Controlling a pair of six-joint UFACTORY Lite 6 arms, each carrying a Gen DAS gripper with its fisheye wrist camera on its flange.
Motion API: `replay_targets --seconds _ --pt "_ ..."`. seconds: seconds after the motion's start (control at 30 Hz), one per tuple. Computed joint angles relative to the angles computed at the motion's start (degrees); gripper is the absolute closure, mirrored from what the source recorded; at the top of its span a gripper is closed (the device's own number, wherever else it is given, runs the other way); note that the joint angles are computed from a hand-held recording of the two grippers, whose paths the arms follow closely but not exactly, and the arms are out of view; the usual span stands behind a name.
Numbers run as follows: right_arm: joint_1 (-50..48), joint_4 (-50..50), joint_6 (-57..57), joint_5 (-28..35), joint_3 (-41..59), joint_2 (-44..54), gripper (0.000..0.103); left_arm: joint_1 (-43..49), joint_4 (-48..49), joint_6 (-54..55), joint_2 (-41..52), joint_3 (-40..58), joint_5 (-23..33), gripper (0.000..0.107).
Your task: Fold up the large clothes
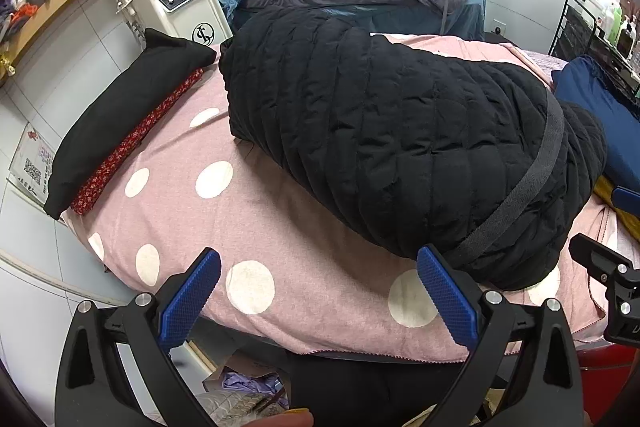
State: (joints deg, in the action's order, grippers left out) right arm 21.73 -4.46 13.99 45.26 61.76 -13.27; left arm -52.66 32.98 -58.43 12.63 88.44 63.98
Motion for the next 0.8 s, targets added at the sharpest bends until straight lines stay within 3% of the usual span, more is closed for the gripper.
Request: replay_targets --seconds 0.8 --pt "0.89 0.13 0.63 -0.56 -0.59 0.77 0.013 0.42 -1.15 1.56 0.39 0.52 0.63 0.01"
